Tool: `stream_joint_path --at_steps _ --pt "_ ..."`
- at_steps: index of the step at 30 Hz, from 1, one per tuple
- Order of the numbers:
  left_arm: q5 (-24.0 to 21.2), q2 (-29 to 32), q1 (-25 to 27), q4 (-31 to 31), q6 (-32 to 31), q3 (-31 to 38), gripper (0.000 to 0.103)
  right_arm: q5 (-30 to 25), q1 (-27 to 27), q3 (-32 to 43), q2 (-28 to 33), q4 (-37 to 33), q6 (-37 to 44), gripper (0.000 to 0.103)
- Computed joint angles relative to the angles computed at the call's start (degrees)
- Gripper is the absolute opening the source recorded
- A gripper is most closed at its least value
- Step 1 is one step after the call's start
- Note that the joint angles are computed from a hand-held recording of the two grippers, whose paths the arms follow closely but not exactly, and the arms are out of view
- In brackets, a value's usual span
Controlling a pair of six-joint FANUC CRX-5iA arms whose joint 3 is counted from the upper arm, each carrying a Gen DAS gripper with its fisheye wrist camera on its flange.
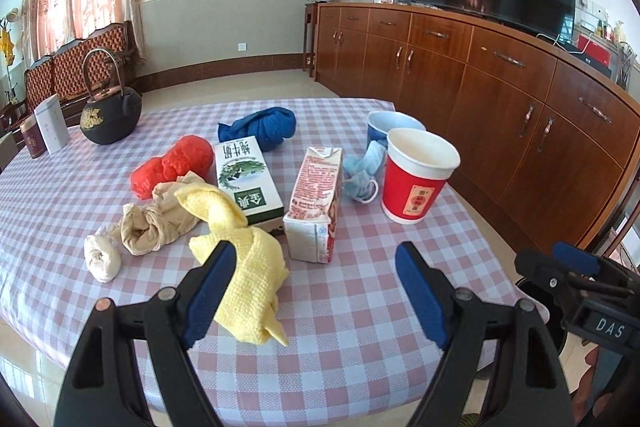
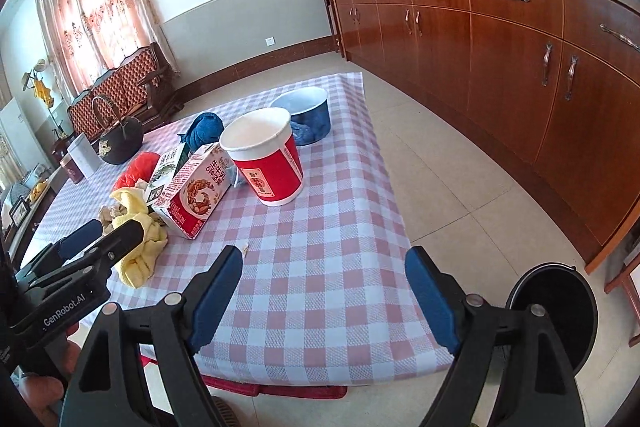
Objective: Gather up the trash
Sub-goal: 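Return both tools to the table and reach toward the yellow cloth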
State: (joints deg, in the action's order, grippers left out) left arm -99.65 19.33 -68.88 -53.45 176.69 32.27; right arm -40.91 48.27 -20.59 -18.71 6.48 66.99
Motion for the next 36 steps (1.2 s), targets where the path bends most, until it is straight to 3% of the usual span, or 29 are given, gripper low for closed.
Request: stream_joint_path --at_steps 11,22,36 --pt "1.9 -1.0 2.7 -0.3 -3.3 -1.8 0.083 1.8 -0.6 5.9 7.5 -3.4 4.0 0.085" --pt "-2.7 -3.4 1.4 0.9 2.4 -5.5 0.083 1.8 1.1 7.1 9.1 -5.0 5.1 0.085" --pt "1.7 -5.1 4.3 5.6 6.3 -10.9 0.081 1.8 4.2 6.9 9.1 -4.5 4.5 0.085"
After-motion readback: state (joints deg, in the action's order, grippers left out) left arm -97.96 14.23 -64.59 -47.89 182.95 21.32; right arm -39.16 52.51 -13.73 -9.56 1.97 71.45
